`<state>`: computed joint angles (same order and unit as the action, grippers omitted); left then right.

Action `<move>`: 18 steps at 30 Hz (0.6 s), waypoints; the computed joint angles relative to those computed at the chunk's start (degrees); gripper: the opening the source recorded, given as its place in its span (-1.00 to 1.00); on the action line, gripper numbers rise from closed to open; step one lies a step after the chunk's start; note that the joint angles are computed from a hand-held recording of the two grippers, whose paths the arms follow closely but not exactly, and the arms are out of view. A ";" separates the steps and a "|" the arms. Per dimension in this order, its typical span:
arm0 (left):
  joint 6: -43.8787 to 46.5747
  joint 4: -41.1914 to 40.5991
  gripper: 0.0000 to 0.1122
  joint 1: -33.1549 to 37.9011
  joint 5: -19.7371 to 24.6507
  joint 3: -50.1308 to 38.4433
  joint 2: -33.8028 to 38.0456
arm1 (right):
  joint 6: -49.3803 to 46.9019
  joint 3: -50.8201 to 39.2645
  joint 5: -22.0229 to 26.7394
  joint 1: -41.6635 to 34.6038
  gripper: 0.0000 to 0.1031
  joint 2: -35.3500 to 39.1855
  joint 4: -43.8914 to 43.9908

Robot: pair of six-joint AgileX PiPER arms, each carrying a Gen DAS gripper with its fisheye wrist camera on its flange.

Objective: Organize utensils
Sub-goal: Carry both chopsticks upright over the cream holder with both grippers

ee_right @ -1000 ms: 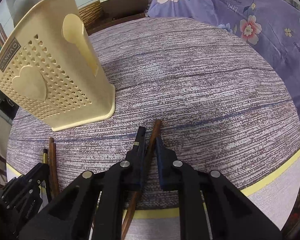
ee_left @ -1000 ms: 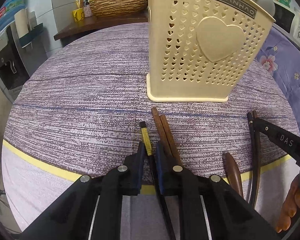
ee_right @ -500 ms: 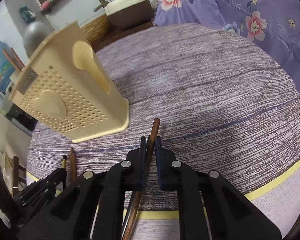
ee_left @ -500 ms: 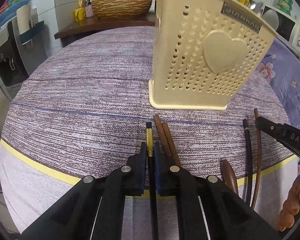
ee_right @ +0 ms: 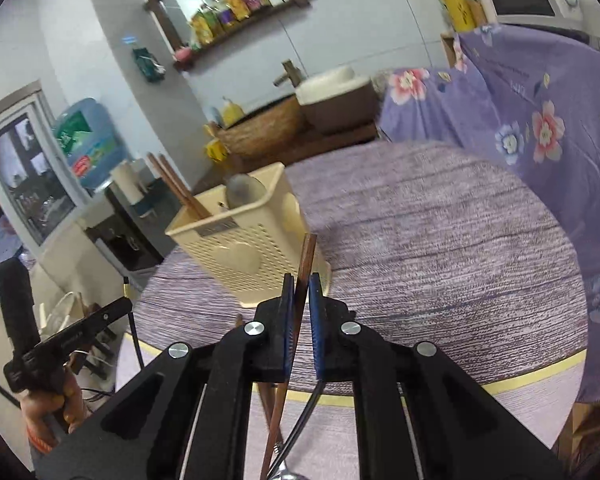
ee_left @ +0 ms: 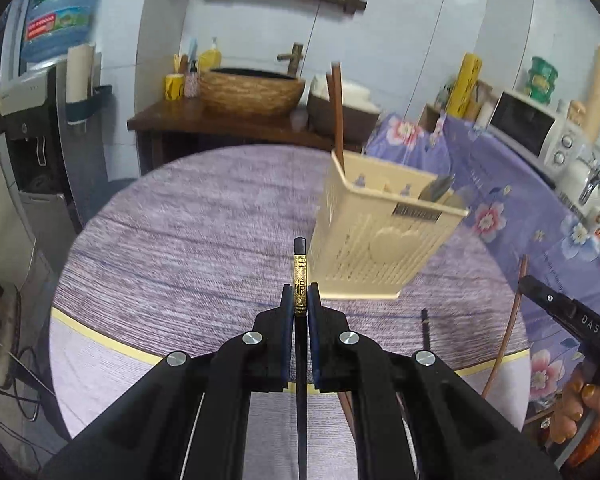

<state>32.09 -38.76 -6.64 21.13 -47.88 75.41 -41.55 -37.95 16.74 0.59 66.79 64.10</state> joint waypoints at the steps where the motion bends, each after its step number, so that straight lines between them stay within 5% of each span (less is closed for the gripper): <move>1: 1.35 -1.20 -0.86 0.82 0.65 0.16 -1.20 | -0.66 0.09 1.96 -1.22 -0.85 -1.46 0.66; 18: 10.04 -8.87 -0.86 6.57 4.64 0.93 -7.05 | 14.48 -2.07 5.34 0.20 -0.86 -10.87 -16.20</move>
